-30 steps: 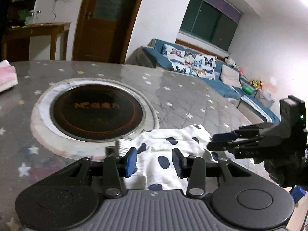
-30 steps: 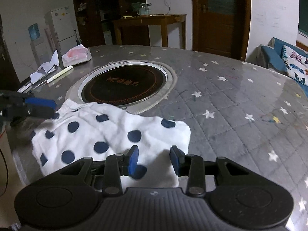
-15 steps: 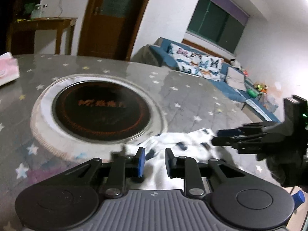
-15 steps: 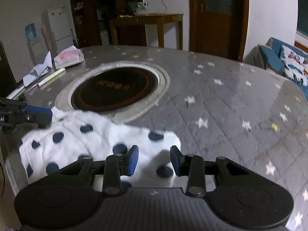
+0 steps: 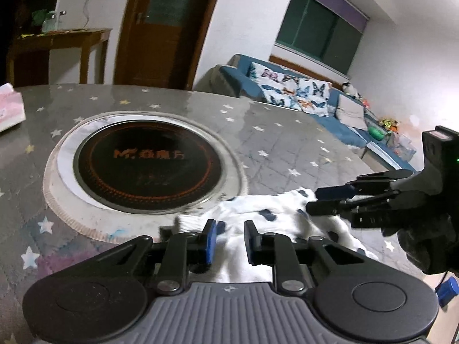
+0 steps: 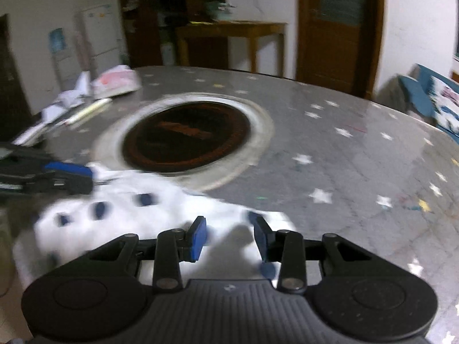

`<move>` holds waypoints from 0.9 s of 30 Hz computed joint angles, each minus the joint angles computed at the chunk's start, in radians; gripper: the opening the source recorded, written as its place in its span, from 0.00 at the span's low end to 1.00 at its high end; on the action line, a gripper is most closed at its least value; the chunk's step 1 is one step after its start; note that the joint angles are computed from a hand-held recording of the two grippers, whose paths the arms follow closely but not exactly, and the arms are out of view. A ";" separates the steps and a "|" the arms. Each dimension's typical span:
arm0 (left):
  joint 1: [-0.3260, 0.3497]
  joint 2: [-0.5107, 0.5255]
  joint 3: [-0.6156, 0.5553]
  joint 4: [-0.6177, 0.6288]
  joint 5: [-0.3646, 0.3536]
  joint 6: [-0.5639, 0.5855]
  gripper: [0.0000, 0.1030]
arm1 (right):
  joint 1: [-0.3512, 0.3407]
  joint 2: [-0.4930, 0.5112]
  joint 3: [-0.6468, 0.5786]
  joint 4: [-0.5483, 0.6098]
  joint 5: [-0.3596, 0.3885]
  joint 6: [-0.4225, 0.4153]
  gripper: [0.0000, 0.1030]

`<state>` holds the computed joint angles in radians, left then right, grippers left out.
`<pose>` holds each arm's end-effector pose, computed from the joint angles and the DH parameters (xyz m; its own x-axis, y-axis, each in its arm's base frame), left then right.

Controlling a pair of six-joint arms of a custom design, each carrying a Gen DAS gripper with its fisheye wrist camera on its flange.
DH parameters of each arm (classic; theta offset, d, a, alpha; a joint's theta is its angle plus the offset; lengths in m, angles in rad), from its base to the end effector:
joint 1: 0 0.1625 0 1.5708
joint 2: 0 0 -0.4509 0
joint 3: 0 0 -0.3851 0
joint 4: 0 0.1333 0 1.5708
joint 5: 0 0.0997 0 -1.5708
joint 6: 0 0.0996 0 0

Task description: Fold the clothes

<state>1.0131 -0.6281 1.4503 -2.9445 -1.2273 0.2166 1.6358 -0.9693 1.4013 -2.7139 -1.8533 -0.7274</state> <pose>-0.2612 -0.7340 0.1177 -0.7746 0.4958 -0.3928 0.6320 0.6309 -0.4501 0.1536 -0.7344 0.3656 -0.6919 -0.4137 0.5917 -0.6818 0.6439 -0.3470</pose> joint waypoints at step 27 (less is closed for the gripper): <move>-0.002 -0.009 0.065 -0.059 0.038 0.017 0.22 | 0.009 -0.177 0.297 0.001 0.107 -0.022 0.36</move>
<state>1.0114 -0.6368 1.5151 -3.0037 -1.1891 0.2331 1.6448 -1.1467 1.6983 -2.7133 -1.7461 -0.7496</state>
